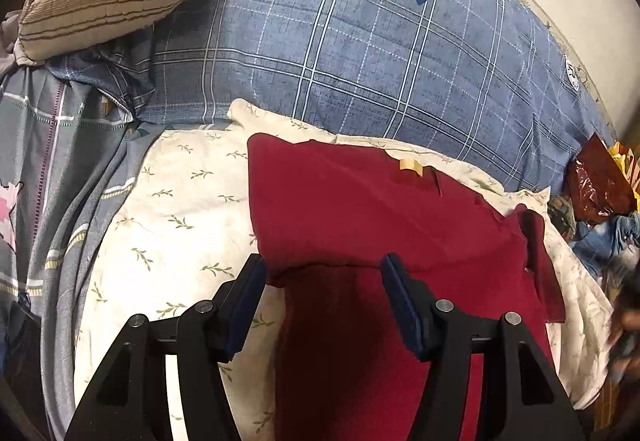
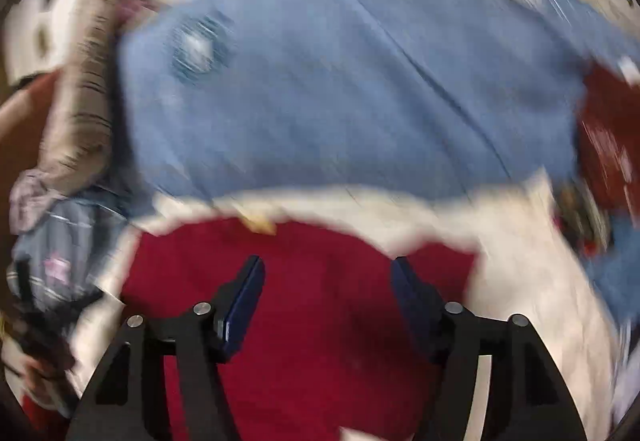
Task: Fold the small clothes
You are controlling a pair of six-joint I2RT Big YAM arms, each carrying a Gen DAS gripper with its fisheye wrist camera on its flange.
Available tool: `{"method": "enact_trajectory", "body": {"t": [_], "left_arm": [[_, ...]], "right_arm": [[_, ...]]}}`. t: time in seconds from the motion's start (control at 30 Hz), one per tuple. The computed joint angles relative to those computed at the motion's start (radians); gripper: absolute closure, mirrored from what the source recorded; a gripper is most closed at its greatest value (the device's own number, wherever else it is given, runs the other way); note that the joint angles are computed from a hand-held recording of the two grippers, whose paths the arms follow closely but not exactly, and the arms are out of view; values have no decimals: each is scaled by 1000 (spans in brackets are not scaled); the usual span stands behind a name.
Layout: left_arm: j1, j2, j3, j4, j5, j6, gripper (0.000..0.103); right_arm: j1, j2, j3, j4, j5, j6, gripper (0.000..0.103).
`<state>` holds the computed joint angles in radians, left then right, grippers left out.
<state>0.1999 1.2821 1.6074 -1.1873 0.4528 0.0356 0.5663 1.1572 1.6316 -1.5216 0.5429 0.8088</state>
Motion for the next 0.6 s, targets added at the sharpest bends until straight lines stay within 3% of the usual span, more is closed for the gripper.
{"method": "enact_trajectory", "body": {"t": [0.1, 0.17, 0.23, 0.27, 0.33, 0.5, 0.6], "left_arm": [[-8, -1, -5, -3, -8, 4, 42], [-21, 1, -8, -5, -21, 10, 42], [-34, 4, -11, -10, -41, 18, 42], [-40, 6, -10, -10, -49, 16, 42], [-41, 9, -9, -9, -55, 9, 42], [-24, 22, 8, -1, -36, -38, 42], [-8, 13, 1, 13, -18, -43, 42]], "right_arm": [[-55, -123, -212, -17, -85, 154, 40], [-71, -176, -291, 46, -126, 144, 62], [-66, -189, -331, 83, -106, 128, 81], [-55, -183, -326, 80, -84, 118, 91], [-34, -172, -292, 55, -54, 100, 99], [27, -144, -102, 37, 88, 35, 99], [6, -70, 64, 139, 17, -123, 99]]}}
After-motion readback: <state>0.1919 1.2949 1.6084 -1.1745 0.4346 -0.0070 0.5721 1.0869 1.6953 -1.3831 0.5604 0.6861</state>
